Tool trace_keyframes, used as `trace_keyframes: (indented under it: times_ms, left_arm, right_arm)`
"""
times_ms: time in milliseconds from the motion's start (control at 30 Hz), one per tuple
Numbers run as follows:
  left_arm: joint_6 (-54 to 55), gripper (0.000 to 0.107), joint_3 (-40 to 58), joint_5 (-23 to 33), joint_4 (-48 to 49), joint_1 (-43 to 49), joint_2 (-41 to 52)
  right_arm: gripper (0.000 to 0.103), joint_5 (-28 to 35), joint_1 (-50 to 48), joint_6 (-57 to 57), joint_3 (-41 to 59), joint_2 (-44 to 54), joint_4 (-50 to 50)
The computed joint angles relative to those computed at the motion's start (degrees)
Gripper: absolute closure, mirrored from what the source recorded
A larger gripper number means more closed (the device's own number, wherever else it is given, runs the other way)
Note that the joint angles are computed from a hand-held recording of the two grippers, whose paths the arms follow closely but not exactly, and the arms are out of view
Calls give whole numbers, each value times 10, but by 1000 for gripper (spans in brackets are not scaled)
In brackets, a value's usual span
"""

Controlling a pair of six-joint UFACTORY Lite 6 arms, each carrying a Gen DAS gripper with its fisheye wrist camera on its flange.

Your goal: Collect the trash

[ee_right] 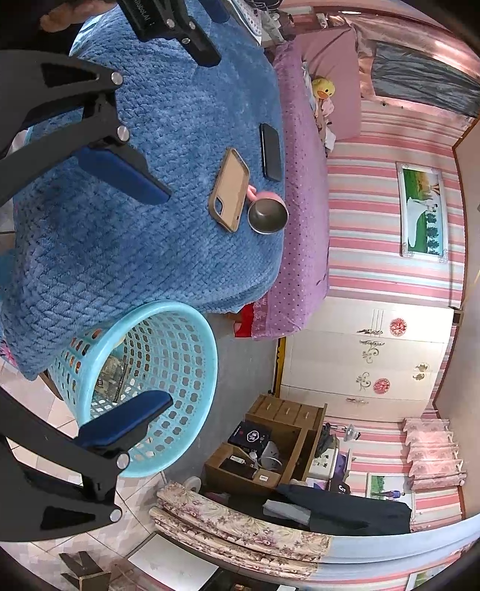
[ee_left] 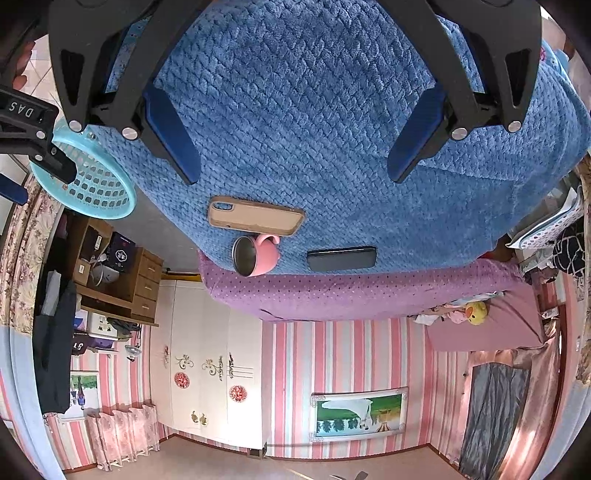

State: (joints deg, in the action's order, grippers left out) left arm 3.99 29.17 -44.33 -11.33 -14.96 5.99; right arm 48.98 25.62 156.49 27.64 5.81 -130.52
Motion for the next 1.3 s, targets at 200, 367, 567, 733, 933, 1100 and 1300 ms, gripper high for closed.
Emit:
trace_keyframes:
  times_ms: [200, 367, 567, 733, 933, 1100, 1300]
  left_arm:
    - [-5, 9, 5, 11, 7, 1, 3]
    - [-6, 9, 4, 10, 7, 0, 3]
    - [-19, 9, 4, 14, 18, 8, 1]
    - [-21, 9, 3, 12, 22, 12, 1]
    - [-24, 9, 3, 13, 28, 15, -1]
    - [-23, 9, 2, 13, 27, 14, -2]
    - [-23, 9, 3, 14, 26, 14, -1]
  right_arm:
    - [5, 5, 0, 6, -6, -5, -3]
    - [5, 10, 2, -3, -10, -13, 6]
    - [5, 13, 5, -7, -12, -18, 11]
    - [5, 15, 9, -18, -10, -20, 20]
    - [5, 16, 11, -19, -11, -20, 23]
    - [5, 17, 13, -24, -13, -25, 27]
    - [5, 13, 9, -27, -13, -30, 24]
